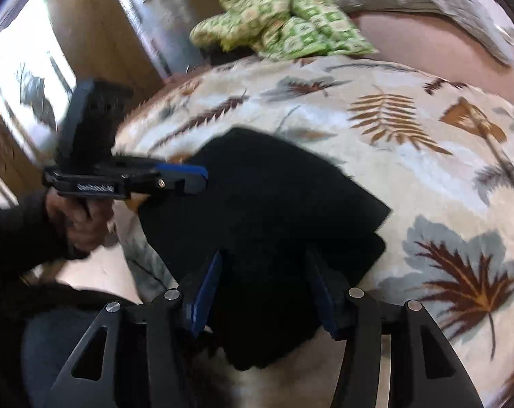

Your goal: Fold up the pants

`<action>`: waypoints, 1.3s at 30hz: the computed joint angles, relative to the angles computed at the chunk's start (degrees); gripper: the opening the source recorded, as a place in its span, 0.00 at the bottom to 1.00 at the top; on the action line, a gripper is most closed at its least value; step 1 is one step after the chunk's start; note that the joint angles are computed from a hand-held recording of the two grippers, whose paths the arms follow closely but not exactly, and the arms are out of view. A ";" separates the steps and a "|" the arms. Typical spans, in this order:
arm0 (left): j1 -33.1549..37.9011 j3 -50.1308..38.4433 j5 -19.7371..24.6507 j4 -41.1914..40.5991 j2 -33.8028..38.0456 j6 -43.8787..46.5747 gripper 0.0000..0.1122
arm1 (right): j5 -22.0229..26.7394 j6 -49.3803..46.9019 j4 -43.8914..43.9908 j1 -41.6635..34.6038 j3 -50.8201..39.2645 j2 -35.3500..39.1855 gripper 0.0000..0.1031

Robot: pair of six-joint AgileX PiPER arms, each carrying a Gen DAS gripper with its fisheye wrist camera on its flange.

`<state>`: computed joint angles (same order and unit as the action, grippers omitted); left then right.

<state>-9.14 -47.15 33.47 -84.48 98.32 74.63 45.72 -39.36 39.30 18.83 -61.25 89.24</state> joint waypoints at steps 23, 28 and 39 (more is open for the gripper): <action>3.65 0.69 -0.60 -9.57 3.01 1.14 0.24 | 0.76 -2.25 16.81 -10.39 7.91 -0.49 0.31; -1.05 -9.13 -5.68 2.62 3.06 -11.04 0.22 | 0.76 1.18 12.38 -12.14 2.39 -1.70 0.29; -6.42 -40.55 -3.53 31.58 25.23 -42.82 0.30 | 4.26 8.79 7.51 -21.70 -12.74 14.55 0.37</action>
